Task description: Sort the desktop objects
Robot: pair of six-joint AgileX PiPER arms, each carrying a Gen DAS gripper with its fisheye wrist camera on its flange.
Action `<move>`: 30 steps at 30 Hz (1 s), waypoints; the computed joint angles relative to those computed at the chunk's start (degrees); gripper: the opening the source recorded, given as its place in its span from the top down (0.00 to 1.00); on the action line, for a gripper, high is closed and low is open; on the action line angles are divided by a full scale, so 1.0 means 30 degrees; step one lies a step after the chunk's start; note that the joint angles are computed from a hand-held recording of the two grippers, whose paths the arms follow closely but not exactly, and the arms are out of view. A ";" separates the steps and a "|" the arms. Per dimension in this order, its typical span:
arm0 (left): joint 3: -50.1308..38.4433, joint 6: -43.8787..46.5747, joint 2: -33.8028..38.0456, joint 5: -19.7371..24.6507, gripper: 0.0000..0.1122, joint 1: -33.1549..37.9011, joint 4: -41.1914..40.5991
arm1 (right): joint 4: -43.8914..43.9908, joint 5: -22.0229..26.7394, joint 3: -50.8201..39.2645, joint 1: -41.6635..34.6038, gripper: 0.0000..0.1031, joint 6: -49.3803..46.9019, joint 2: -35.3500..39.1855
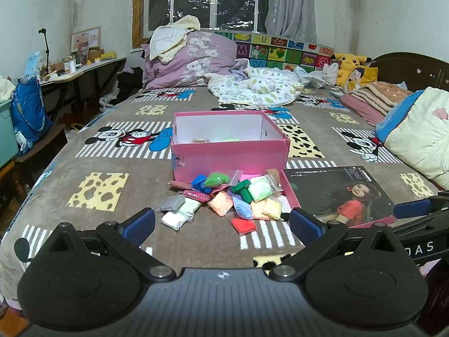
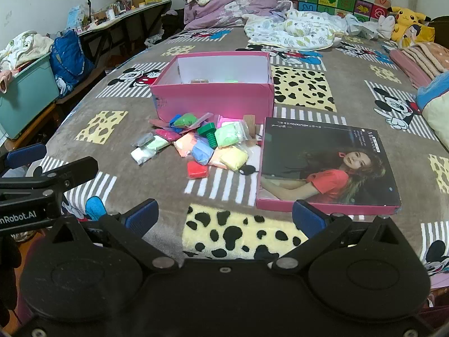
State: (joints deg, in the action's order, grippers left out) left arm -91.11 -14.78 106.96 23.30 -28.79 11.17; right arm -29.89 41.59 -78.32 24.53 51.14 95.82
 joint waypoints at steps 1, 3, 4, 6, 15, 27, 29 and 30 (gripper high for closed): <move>-0.0002 0.0031 -0.0001 0.0001 0.09 0.0010 -0.0031 | 0.0025 -0.0002 -0.0009 -0.0005 0.01 -0.0011 0.0002; 0.0038 0.0074 -0.0025 -0.0042 0.09 0.0021 -0.0067 | 0.0056 -0.0011 -0.0009 -0.0011 0.01 -0.0021 -0.0004; 0.0072 0.0154 -0.0044 -0.0074 0.09 0.0035 -0.0156 | 0.0054 -0.0002 -0.0019 -0.0004 0.01 -0.0036 0.0001; 0.0137 0.0272 -0.0077 -0.0134 0.09 0.0063 -0.0281 | 0.0073 0.0041 -0.0029 -0.0006 0.01 -0.0080 0.0006; 0.0248 0.0005 -0.0110 -0.0213 0.09 -0.0028 -0.0081 | -0.0358 0.0071 0.0002 0.0186 0.01 0.0114 0.0058; -0.0211 0.0332 0.0471 -0.0204 0.09 0.0064 -0.0103 | 0.1325 -0.0925 0.0161 -0.0220 0.01 -0.2331 -0.0128; -0.0495 0.2194 0.0736 -0.0172 0.09 0.0450 -0.2437 | 0.2955 -0.1117 -0.0030 -0.0684 0.01 -0.3973 -0.0031; -0.0672 0.3024 0.0910 -0.0129 0.09 0.0641 -0.3487 | 0.3740 -0.1150 -0.0149 -0.0953 0.01 -0.4745 0.0050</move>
State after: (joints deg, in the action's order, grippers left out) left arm -93.13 -5.71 109.70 22.91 -26.87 0.71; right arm -18.67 38.14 -78.76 21.67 36.90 95.97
